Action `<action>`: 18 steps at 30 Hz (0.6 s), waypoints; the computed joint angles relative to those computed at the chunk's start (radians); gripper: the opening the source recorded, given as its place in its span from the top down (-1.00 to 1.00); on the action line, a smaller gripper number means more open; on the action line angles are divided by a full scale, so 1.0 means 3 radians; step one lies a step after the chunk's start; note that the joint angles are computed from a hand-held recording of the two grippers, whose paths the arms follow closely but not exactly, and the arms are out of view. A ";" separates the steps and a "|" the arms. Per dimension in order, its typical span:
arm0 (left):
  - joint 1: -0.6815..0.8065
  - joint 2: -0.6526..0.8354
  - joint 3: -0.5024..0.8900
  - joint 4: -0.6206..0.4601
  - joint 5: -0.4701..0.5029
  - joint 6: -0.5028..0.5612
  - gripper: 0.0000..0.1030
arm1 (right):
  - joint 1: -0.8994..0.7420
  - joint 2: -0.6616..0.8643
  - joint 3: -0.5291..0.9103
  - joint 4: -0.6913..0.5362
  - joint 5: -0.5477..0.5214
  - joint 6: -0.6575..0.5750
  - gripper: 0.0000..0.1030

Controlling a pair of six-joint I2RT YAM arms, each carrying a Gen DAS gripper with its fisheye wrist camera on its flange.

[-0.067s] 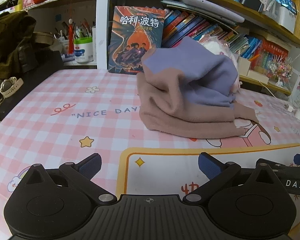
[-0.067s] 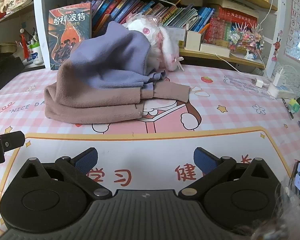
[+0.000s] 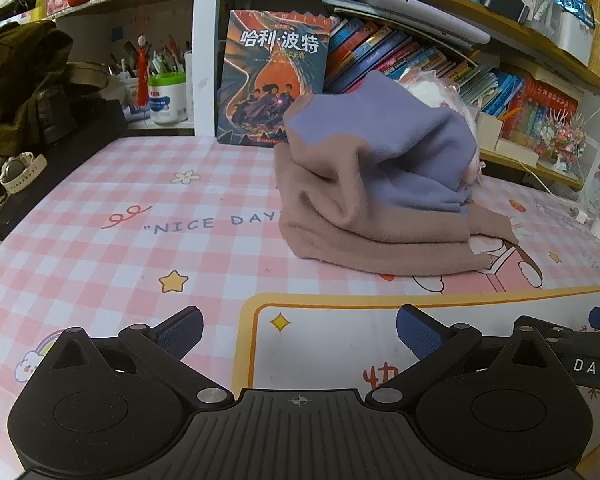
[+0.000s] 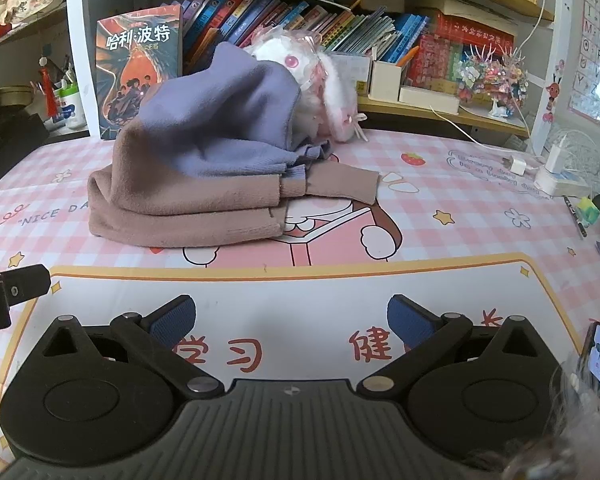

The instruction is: Fold clothes

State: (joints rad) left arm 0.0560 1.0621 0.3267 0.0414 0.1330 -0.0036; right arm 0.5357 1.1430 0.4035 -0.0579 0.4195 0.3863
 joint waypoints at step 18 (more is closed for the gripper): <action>0.0043 0.0017 0.0093 -0.0185 -0.0024 -0.0035 -1.00 | 0.0027 0.0075 0.0027 -0.0005 0.0000 0.0037 -1.00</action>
